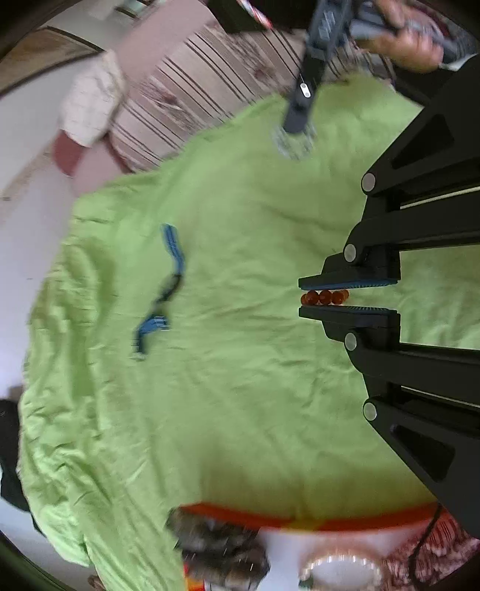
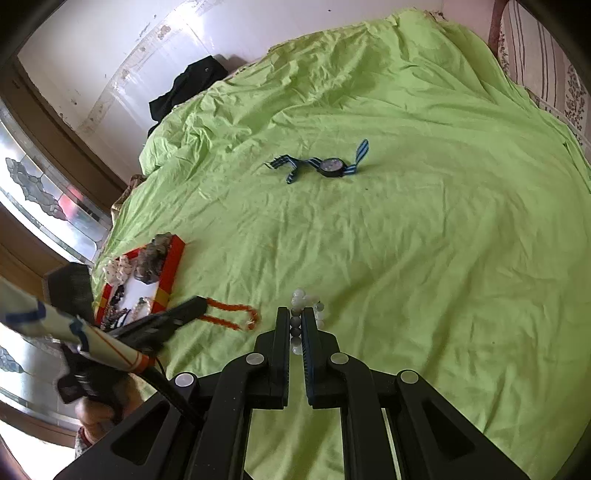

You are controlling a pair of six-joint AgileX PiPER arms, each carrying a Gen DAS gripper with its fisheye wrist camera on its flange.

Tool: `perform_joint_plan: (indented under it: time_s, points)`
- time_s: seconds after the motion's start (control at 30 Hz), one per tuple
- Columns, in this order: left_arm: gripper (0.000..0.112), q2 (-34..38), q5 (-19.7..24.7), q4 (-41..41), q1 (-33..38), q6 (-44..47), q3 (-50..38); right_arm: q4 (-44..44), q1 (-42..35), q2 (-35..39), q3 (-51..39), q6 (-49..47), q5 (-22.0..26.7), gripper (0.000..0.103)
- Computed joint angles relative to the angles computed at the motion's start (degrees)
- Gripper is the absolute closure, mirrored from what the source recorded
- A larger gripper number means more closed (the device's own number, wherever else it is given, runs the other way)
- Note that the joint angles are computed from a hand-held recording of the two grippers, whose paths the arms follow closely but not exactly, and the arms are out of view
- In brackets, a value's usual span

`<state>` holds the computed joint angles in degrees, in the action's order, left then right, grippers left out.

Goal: Organize jewelry
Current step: 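Carry both bead bracelets into the tray and open both tools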

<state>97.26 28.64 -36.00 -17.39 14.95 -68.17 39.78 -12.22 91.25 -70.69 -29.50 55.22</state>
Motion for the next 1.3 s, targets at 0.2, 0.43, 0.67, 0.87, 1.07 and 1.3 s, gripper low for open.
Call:
perform_joint_plan:
  time_s: [0.2, 0.43, 0.67, 0.87, 1.07, 1.3]
  points:
    - [0.105, -10.1, 2.5, -9.3, 7.5, 8.7, 4.9, -0.4, 4.2, -1.8, -0.8, 2.9, 0.5, 0.096]
    - [0.105, -14.7, 7.4, -5.8, 19.7, 8.4, 4.3, -2.2, 13.7, -1.1, -5.4, 8.7, -0.1, 0.096]
    - [0.105, -8.3, 12.7, -12.5, 36.0, 15.0, 2.2, -7.6, 27.4, 5.2, -13.2, 16.3, -1.6, 0.096]
    - [0.105, -0.7, 15.5, -14.0, 43.3, 13.3, -1.2, -12.3, 37.8, 15.4, -25.2, 22.0, -0.5, 0.096]
    - [0.105, 1.4, 12.6, -9.1, 43.4, 9.2, -2.0, -16.0, 45.3, 29.9, -44.9, 27.6, 4.6, 0.096]
    - [0.105, 3.1, 10.4, -5.6, 45.3, 4.3, -2.6, -21.0, 48.8, 46.9, -69.6, 34.8, 13.2, 0.096]
